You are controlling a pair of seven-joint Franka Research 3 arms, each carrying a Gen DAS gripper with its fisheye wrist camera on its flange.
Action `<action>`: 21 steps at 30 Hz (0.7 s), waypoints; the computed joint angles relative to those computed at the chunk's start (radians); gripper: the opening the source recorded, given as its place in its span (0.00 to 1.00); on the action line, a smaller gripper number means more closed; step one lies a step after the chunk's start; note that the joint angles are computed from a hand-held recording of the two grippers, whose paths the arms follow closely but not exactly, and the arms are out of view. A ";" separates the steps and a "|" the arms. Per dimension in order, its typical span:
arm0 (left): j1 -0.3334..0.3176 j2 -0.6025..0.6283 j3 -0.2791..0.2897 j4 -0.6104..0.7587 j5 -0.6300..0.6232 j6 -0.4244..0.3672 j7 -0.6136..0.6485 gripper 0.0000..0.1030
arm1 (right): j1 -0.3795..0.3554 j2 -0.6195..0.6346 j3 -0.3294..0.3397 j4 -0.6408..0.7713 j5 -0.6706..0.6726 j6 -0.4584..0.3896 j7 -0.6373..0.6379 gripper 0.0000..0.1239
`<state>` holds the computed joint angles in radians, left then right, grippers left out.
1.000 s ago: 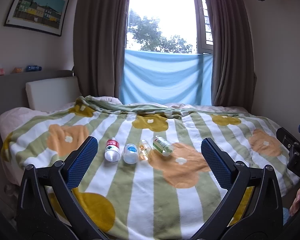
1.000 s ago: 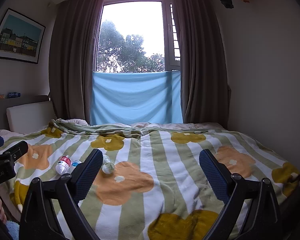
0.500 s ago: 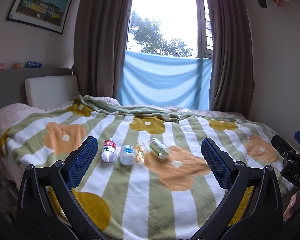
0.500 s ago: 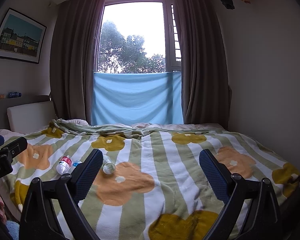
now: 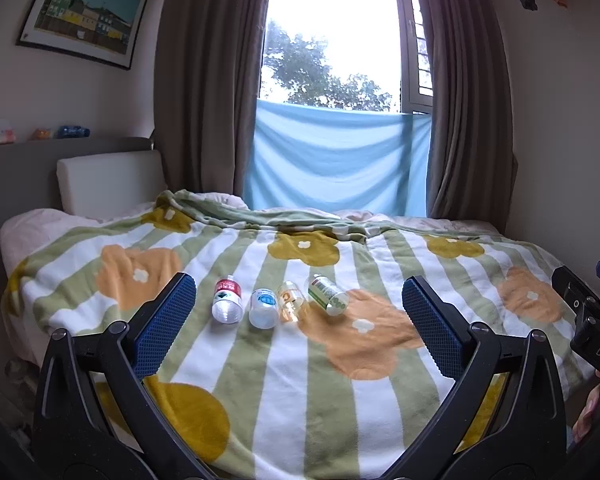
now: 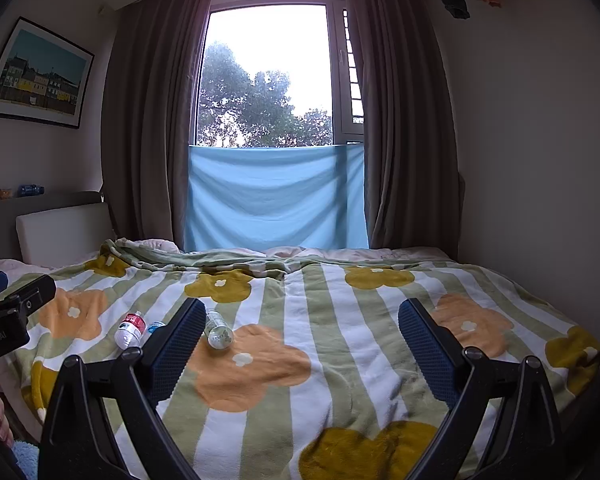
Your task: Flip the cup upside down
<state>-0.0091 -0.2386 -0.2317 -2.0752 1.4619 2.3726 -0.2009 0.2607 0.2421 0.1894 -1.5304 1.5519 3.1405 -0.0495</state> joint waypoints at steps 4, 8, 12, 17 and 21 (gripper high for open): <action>-0.001 0.000 0.000 -0.003 0.000 -0.003 0.000 1.00 | 0.000 0.000 0.000 0.001 0.009 0.000 -0.009 0.78; 0.000 0.001 0.002 -0.005 -0.002 0.003 0.001 1.00 | 0.002 0.000 -0.002 0.001 0.007 -0.001 -0.007 0.78; 0.001 0.005 0.007 -0.002 -0.009 0.017 0.011 1.00 | 0.002 0.000 -0.004 -0.001 -0.002 -0.003 0.003 0.78; 0.007 0.038 0.025 0.043 -0.063 0.055 0.069 1.00 | 0.005 0.002 -0.006 -0.007 -0.049 -0.002 0.051 0.78; 0.015 0.114 0.056 0.127 -0.155 0.117 0.158 1.00 | 0.002 0.028 -0.007 0.002 -0.184 -0.010 0.188 0.78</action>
